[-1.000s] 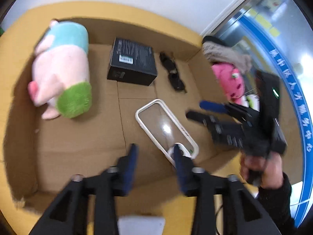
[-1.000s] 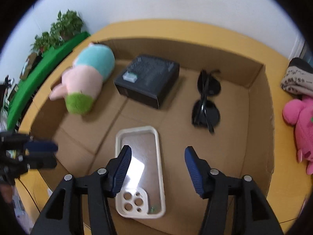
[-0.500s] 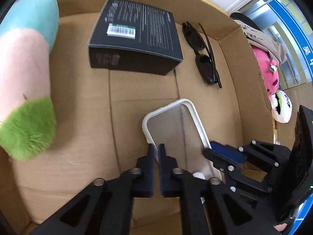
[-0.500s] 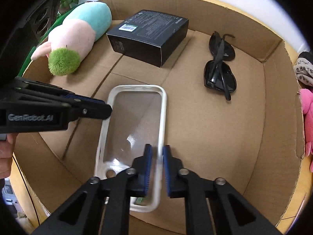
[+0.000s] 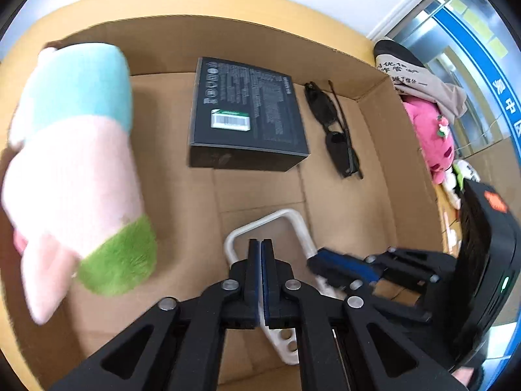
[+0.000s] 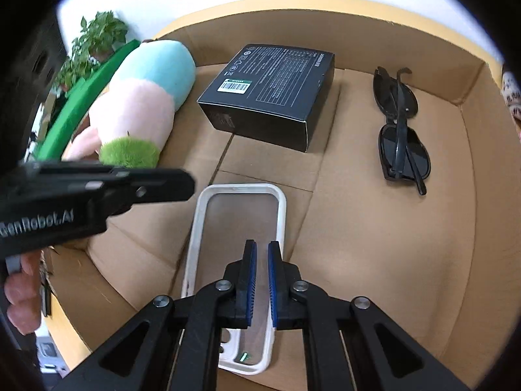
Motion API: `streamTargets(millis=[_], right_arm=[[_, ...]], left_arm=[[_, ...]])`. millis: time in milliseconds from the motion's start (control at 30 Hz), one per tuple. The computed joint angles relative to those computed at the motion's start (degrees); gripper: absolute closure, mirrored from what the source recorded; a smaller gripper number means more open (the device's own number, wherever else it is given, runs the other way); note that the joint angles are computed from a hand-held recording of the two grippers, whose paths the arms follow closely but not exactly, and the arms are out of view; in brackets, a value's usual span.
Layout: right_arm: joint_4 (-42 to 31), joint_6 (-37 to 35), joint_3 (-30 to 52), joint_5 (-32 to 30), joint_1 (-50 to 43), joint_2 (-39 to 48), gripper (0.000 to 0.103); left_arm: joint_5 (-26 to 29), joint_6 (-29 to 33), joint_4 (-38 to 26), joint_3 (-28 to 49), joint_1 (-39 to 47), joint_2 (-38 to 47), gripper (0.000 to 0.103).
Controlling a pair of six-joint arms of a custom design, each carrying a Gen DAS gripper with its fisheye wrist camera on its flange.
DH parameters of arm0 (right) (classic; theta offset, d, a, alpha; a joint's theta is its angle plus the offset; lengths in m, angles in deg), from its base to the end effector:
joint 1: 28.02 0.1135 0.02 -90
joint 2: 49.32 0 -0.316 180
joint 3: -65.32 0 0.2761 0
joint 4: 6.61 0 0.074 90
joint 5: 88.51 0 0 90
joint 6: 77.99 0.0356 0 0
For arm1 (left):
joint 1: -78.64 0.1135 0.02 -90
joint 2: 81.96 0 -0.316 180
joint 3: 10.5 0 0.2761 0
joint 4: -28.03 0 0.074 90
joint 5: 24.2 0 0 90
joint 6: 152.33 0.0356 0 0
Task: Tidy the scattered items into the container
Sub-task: 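Carry the phone case into the cardboard box and open the right gripper, then move the right gripper toward the white power bank on the table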
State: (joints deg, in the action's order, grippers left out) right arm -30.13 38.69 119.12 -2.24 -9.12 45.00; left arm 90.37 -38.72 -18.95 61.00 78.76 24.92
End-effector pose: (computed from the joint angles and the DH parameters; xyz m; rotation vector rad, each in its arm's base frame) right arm 0.2846 0.0999 0.1507 0.1648 2.7254 0.3257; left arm 0.3510 -0.0141 0.1506 0.6250 2.8011 -0.5722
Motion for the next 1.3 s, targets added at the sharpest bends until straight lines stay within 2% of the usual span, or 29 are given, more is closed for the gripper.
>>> streamTargets(millis=[33, 67, 100, 133, 167, 267, 300, 367, 433, 567, 733, 833, 1000, 1200, 1300], right_arm=[[0.1, 0.7, 0.2, 0.1, 0.6, -0.6, 0.076], [1.0, 1.2, -0.9, 0.2, 1.1, -2.0, 0.043], [1.6, 2.1, -2.0, 1.7, 2.0, -3.5, 0.029], [2.7, 3.3, -4.0, 4.1, 3.7, -6.0, 0.022], [3.6, 4.1, -5.1, 5.5, 4.9, -7.6, 0.022], [7.0, 6.9, -8.2, 9.7, 9.6, -11.2, 0.022], [8.0, 8.1, -9.4, 12.0, 11.8, -12.9, 0.022], [8.5, 10.1, -11.0, 17.9, 16.7, -16.4, 0.022], [7.7, 10.9, -10.4, 22.7, 20.2, -17.4, 0.022], [6.9, 12.7, -12.1, 30.3, 28.7, -22.9, 0.022], [6.7, 12.1, -11.4, 36.6, 38.1, -22.4, 0.022], [5.9, 14.0, -11.5, 37.2, 42.2, -21.7, 0.022], [8.0, 20.5, -13.6, 34.3, 46.1, -18.1, 0.022], [11.0, 25.3, -14.4, 29.5, 47.7, -10.5, 0.022], [12.1, 26.9, -13.6, 28.8, 48.4, -6.4, 0.022]], left_arm=[[0.2, 0.5, 0.8, -1.1, 0.6, -1.2, 0.097], [1.0, 1.1, 1.9, -2.5, 1.7, -2.7, 0.088], [1.7, 1.6, 3.7, -4.6, 3.0, -4.9, 0.081], [2.0, 2.0, 6.2, -7.2, 4.3, -7.8, 0.063], [2.3, 2.4, 8.3, -9.4, 5.7, -10.4, 0.045], [4.8, 4.3, 17.0, -18.8, 11.1, -21.8, 0.021], [5.7, 5.7, 18.8, -21.4, 13.1, -25.3, 0.019], [8.7, 9.9, 20.2, -25.4, 17.9, -31.2, 0.018], [11.3, 14.0, 18.9, -27.5, 22.7, -34.9, 0.015], [15.5, 21.9, 13.2, -27.9, 31.5, -36.7, 0.012], [19.8, 31.8, 4.4, -26.7, 40.5, -35.7, 0.012], [20.2, 38.3, 1.9, -27.3, 43.9, -34.7, 0.012], [18.8, 50.1, -2.4, -28.2, 48.7, -30.2, 0.012], [13.7, 55.9, 0.0, -29.8, 50.3, -21.8, 0.012], [11.2, 56.4, 0.5, -29.7, 49.2, -17.0, 0.012]])
